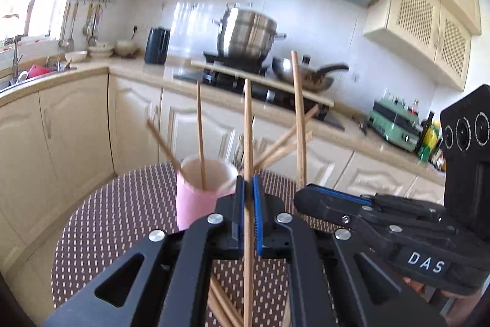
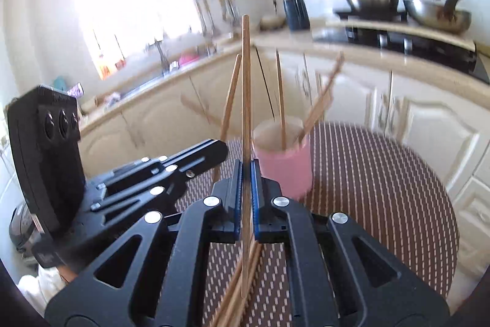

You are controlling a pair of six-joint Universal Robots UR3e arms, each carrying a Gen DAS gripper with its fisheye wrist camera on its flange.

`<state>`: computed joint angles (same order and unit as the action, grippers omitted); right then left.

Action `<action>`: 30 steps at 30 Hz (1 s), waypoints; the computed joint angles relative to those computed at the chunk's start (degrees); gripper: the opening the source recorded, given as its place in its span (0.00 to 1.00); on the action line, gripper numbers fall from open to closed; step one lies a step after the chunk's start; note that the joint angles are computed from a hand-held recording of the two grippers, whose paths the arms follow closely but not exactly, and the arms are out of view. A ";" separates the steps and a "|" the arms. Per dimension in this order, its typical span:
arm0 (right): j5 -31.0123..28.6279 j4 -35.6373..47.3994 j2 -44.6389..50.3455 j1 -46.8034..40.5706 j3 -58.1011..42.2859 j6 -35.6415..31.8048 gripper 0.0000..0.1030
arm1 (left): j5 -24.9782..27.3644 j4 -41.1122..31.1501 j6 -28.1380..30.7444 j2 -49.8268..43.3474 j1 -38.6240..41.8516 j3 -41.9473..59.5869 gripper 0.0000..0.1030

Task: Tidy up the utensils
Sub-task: 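Lift the left gripper's chopstick over the pink cup while the right gripper carries its own, then lower both chopsticks into the cup and open both grippers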

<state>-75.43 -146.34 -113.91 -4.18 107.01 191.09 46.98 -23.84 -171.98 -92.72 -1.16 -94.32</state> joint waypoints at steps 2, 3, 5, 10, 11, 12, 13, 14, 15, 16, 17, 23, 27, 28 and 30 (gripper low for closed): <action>-3.87 -5.04 2.90 2.41 -1.62 1.48 0.06 | 1.37 5.97 -3.98 -2.69 -1.23 1.90 0.06; -4.76 -8.32 4.29 2.93 -1.88 2.32 0.06 | 2.52 8.86 -6.30 -4.57 -2.11 3.87 0.06; -9.97 -13.45 10.16 6.57 -5.49 3.40 0.06 | 4.57 13.39 -10.15 -8.17 -3.48 7.77 0.06; -14.34 -22.60 19.84 7.75 -12.41 2.90 0.06 | 10.83 20.92 -17.44 -17.01 -5.90 18.94 0.06; -13.85 -23.99 21.18 7.12 -13.38 2.76 0.06 | 10.79 21.25 -18.56 -18.42 -5.73 21.00 0.06; -14.80 -25.54 22.69 7.19 -14.37 2.47 0.06 | 12.06 21.97 -19.94 -20.14 -6.17 23.31 0.06; -15.34 -25.94 23.52 7.40 -15.27 1.93 0.06 | 12.96 23.13 -21.26 -21.65 -6.55 25.03 0.06; -15.15 -27.41 24.64 7.07 -15.68 1.74 0.06 | 12.54 22.96 -22.00 -22.77 -6.43 26.81 0.06; -14.87 -28.48 25.83 6.76 -16.39 1.76 0.06 | 13.94 23.44 -22.76 -24.06 -6.94 28.27 0.06; -14.22 -28.73 26.44 6.24 -16.84 1.52 0.06 | 14.90 24.66 -23.64 -25.28 -7.28 29.30 0.06; -14.43 -30.31 27.25 6.19 -16.76 1.28 0.06 | 14.95 24.87 -24.09 -26.12 -7.19 30.30 0.06; -14.47 -34.60 30.67 5.66 -17.39 -0.56 0.06 | 17.94 26.09 -26.08 -31.08 -8.29 35.68 0.06; -12.33 -36.12 31.38 4.56 -16.40 -1.59 0.06 | 18.42 25.80 -25.19 -32.80 -8.44 36.79 0.06; -11.79 -36.54 31.44 4.41 -15.89 -2.05 0.06 | 19.23 26.50 -24.70 -32.91 -8.62 36.36 0.06; -11.76 -36.38 31.57 4.41 -15.31 -3.01 0.06 | 18.68 25.98 -23.80 -33.18 -8.63 36.30 0.06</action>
